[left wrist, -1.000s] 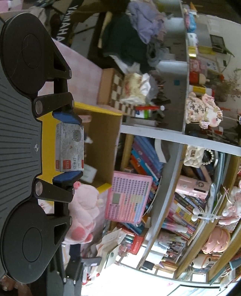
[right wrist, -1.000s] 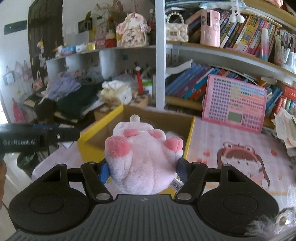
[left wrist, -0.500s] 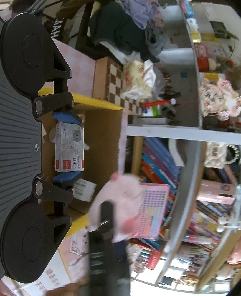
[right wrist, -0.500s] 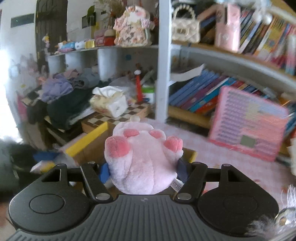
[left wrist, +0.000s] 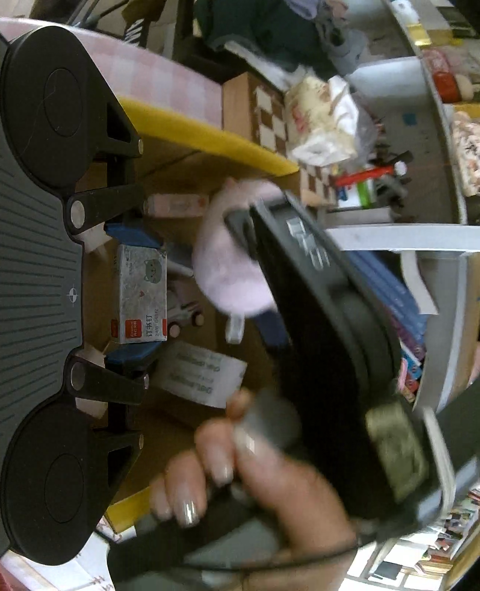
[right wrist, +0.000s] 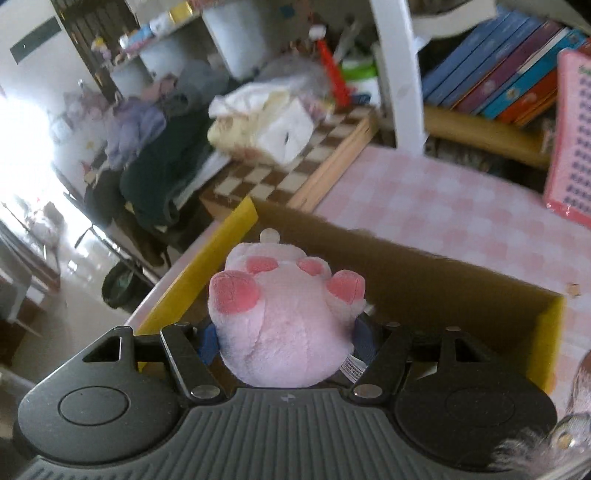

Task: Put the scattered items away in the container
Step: 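Lower the plush toy and medicine box into the yellow box and open both tools, then withdraw both tools from the box back over the table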

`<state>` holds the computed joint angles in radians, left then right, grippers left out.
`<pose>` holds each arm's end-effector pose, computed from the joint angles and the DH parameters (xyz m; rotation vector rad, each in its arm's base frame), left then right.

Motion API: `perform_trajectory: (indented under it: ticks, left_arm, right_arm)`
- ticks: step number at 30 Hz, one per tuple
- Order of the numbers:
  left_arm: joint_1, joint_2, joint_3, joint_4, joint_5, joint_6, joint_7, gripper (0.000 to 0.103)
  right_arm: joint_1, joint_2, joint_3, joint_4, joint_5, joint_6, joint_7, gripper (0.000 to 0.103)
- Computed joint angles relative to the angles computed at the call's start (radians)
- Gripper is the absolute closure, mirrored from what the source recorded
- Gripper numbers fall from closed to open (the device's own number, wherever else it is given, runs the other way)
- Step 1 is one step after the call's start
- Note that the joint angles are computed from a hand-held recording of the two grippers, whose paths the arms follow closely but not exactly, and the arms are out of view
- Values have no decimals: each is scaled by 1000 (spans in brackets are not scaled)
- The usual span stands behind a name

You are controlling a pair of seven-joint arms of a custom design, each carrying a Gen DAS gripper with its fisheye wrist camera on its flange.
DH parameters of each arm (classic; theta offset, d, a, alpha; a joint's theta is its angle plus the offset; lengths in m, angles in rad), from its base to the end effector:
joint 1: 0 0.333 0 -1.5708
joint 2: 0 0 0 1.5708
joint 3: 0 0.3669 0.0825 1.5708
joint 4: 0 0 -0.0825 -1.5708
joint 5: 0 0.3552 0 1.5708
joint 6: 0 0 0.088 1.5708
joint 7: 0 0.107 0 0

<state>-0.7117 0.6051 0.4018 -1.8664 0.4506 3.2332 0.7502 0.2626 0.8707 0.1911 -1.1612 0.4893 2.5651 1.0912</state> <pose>0.6252 -0.2984 0.3541 -1.6846 1.8889 -0.8687 0.7625 0.2952 0.3790 -2.0738 1.2556 -0.0392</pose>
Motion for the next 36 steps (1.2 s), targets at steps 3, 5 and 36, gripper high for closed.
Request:
perform_trajectory:
  ticks: [3,5,36]
  left_arm:
    - [32,10,-39,26,0,-27,7,51]
    - [47,16,-57,44,10,-50,6,51]
    - [-129,-41,165,-69,164,83,-195,37]
  right_arm:
    - [17,63,-19,102,-27,-63,45,36]
    - [20,91,-23,148,-39,-87,55,35]
    - [-470,-340,592,-771,351,815,-541,20]
